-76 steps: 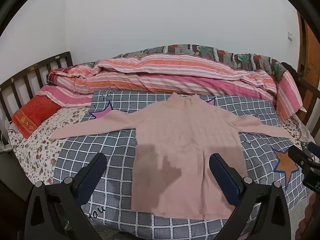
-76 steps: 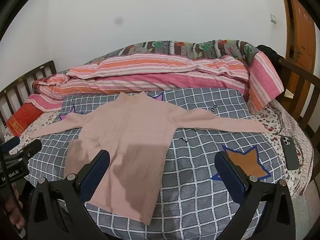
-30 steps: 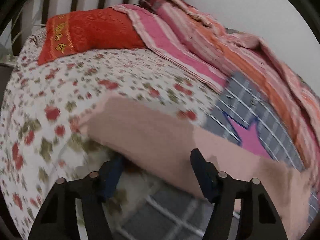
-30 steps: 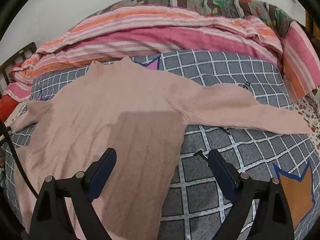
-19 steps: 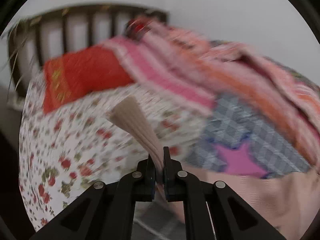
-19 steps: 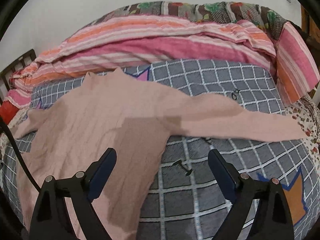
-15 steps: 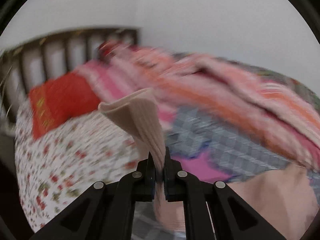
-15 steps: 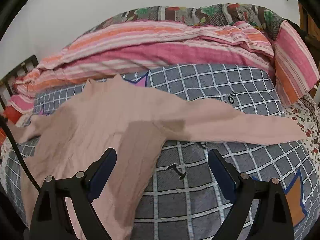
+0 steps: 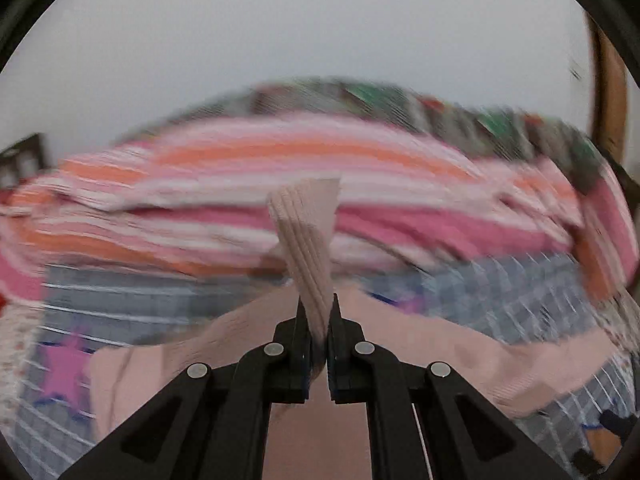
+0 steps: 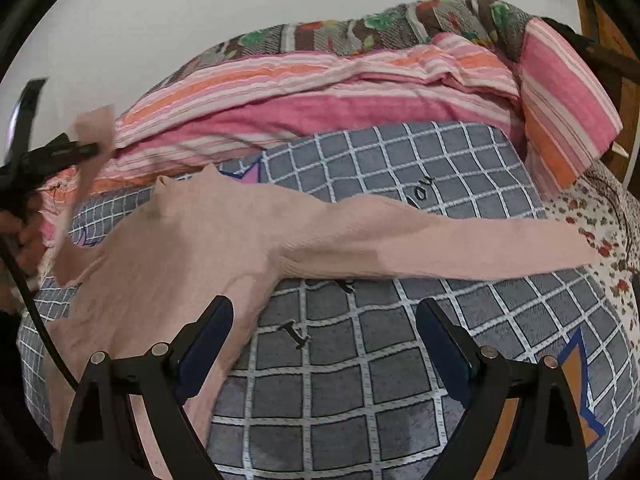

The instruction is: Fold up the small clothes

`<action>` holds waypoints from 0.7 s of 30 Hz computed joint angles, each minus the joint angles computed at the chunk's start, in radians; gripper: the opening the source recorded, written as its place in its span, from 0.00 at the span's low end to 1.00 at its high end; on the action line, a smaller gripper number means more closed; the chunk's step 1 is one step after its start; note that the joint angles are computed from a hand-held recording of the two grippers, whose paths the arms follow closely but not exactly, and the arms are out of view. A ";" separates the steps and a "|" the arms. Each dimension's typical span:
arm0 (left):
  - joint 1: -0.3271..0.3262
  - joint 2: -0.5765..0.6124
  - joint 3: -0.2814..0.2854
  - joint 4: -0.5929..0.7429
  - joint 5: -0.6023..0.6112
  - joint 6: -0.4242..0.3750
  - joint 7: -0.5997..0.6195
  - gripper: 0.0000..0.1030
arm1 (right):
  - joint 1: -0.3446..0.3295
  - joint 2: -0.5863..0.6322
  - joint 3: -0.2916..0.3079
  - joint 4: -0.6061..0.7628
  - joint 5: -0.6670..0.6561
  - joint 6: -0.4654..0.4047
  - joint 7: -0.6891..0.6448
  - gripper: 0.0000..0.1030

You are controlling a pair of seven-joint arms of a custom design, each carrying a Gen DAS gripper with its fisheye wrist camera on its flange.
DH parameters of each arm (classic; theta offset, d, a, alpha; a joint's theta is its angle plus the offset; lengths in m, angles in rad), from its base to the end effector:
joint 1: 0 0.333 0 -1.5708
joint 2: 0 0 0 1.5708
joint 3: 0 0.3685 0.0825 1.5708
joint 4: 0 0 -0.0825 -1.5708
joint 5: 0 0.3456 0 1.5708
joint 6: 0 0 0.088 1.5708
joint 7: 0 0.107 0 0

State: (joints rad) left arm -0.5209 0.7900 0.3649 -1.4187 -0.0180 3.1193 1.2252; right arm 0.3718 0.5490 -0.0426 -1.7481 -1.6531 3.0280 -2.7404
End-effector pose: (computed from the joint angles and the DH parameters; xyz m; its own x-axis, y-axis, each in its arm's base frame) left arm 0.7509 -0.2209 0.4222 -0.0483 -0.9979 0.0420 -0.5685 -0.0071 -0.8226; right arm 0.5971 0.2881 0.3532 0.0413 -0.9886 -0.1446 -0.6608 0.0815 -0.7462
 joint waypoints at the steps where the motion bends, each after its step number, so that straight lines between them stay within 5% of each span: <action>1: 0.011 0.030 -0.047 0.046 0.005 -0.029 0.018 0.06 | -0.005 0.006 0.000 0.004 0.001 0.009 0.001 0.89; 3: 0.020 0.068 -0.107 0.093 0.018 -0.060 0.036 0.06 | -0.009 0.015 -0.001 0.008 0.013 0.020 -0.009 0.89; 6: 0.102 0.103 -0.284 0.139 0.013 -0.110 0.116 0.07 | -0.008 0.026 -0.007 0.019 0.002 0.027 0.003 0.89; 9: 0.167 0.106 -0.383 0.138 -0.014 -0.146 0.182 0.18 | -0.016 0.045 -0.004 0.043 -0.009 0.040 0.005 0.89; 11: 0.159 0.088 -0.357 0.111 -0.028 -0.159 0.160 0.39 | -0.021 0.067 -0.004 0.069 0.037 0.060 -0.052 0.89; 12: 0.180 0.062 -0.372 0.061 -0.039 -0.127 0.167 0.42 | -0.017 0.075 -0.011 0.080 0.054 0.069 -0.069 0.89; 14: 0.224 -0.006 -0.394 -0.072 -0.074 -0.034 0.182 0.64 | -0.014 0.102 -0.015 0.114 0.122 0.091 -0.148 0.89; 17: 0.196 -0.078 -0.312 -0.217 -0.132 0.058 0.170 0.65 | -0.031 0.147 0.012 0.168 0.242 0.118 -0.291 0.79; 19: 0.131 -0.113 -0.194 -0.294 -0.153 0.066 0.127 0.65 | -0.091 0.192 0.112 0.207 0.402 0.102 -0.489 0.66; 21: 0.119 -0.131 -0.151 -0.346 -0.177 0.070 0.107 0.65 | -0.143 0.244 0.221 0.261 0.532 0.040 -0.667 0.57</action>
State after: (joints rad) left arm -0.4022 0.6585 0.2139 -1.7644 -0.1949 3.1898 1.3324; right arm 0.2285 0.7926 0.1781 -1.4871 -1.1213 3.0676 -3.4078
